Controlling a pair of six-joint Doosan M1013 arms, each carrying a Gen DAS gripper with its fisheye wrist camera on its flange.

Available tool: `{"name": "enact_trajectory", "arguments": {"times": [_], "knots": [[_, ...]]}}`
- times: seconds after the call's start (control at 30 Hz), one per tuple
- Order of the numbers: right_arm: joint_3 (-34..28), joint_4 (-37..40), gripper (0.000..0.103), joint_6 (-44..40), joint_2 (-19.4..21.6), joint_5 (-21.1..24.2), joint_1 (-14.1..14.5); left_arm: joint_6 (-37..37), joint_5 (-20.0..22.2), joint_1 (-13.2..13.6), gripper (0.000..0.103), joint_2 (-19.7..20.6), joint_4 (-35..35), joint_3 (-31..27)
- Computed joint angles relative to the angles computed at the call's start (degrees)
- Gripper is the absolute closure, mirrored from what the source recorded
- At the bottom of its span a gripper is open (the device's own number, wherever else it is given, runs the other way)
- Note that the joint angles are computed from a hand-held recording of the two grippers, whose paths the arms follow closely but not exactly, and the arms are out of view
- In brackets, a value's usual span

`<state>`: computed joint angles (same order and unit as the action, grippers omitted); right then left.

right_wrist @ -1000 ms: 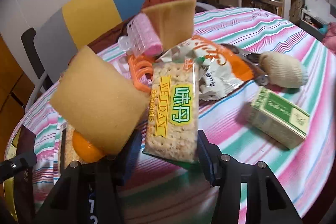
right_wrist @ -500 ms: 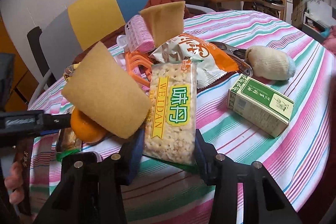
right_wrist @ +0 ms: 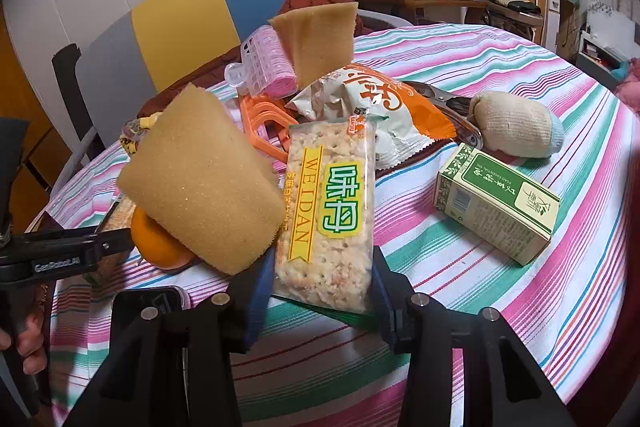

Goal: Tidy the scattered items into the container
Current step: 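Grasp the WEIDAN biscuit pack with the right tool while the left tool grasps the cracker pack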

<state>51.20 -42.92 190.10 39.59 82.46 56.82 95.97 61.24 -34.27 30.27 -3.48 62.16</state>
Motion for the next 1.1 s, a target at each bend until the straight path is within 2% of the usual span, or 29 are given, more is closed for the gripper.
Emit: {"name": "enact_trajectory", "arguments": {"times": [0.1,0.2,0.57,0.9,1.1], "knots": [[-0.1,0.04,0.056,-0.22,0.04,0.09,0.05,-1.25,-0.12,-0.1,0.048,0.17,0.23,-0.13],[0.27,0.35,0.056,0.07,-0.27,-0.41,0.01,-0.66,-1.11,-0.18,0.054,0.16,0.21,0.08],[-2.61,0.9,0.057,0.71,0.49,1.99,1.03,3.11,-4.48,0.66,0.055,-2.5,-2.22,4.31],[-9.32,-3.61,0.057,-1.05,2.7,6.49,3.38,5.35,-7.39,2.6,0.055,-6.78,-6.49,8.72],[-15.34,-5.66,0.057,-4.99,5.22,6.64,3.6,6.08,-8.22,4.36,0.055,-8.37,-8.29,9.61]]}}
